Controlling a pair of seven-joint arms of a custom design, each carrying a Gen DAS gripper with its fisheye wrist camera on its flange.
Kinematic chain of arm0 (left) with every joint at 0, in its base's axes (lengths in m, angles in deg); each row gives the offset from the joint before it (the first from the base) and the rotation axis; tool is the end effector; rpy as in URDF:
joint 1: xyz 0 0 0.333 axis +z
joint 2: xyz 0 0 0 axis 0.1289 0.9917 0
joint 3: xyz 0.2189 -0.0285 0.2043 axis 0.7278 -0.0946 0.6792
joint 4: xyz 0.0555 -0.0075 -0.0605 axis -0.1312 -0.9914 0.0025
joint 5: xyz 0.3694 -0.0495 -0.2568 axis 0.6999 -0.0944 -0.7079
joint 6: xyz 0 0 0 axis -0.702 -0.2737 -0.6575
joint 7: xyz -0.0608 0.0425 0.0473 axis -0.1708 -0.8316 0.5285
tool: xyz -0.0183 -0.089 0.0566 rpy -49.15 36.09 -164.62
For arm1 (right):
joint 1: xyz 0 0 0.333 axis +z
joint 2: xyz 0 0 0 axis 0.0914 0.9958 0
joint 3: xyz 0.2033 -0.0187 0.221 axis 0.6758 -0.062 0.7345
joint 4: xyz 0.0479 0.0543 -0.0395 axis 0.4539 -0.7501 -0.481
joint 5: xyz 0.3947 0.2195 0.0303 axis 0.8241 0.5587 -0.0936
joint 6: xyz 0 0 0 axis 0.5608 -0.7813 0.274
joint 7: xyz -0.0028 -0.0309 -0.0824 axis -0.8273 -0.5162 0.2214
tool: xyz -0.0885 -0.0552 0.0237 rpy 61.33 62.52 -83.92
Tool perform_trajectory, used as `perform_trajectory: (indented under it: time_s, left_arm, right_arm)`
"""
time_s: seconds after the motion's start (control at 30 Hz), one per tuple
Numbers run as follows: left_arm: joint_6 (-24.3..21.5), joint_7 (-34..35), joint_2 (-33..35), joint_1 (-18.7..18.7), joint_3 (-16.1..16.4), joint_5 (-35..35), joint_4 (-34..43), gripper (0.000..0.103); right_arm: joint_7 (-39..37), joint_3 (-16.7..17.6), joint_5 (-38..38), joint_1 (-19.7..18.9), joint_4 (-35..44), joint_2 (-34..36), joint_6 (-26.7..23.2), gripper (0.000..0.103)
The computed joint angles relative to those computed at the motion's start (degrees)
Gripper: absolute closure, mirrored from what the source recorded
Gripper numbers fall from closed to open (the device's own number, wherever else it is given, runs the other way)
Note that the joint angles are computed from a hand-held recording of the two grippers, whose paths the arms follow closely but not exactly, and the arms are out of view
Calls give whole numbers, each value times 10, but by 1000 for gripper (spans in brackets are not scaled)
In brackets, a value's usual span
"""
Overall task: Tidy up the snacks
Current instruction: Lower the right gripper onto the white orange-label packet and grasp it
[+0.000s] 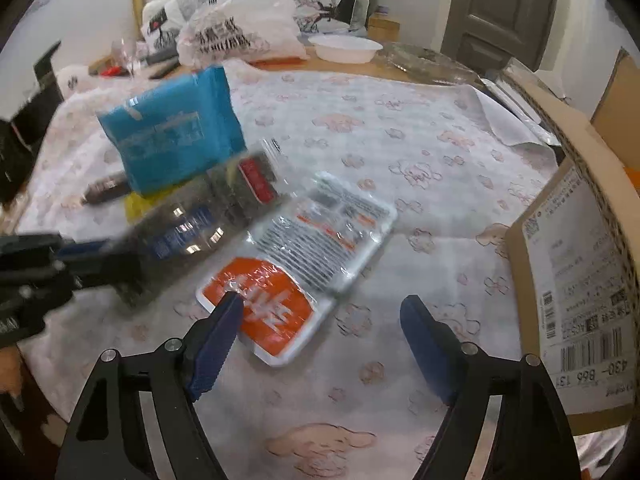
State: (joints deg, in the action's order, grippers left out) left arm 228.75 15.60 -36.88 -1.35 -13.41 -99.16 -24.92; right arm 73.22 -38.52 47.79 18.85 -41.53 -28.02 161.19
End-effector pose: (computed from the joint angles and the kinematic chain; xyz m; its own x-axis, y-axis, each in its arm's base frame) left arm 0.6458 -0.2300 0.4111 -0.1903 -0.9066 0.3766 -0.8101 -0.0717 -0.5819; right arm 0.6756 0.2416 0.4194 0.4329 -0.9014 0.0106 -0.7409 -0.3624 -0.5655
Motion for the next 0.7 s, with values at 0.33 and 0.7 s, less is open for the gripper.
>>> perform_trajectory:
  time_s: [0.33,0.7]
  left_arm:
    - [13,-31,2,-3,7,31,0,90]
    - [16,-41,1,-3,7,44,-1,89]
  right_arm:
    - [73,-13,-52,30,81,63,-23,12]
    - [118,-32,-139,29,43,37,0,15]
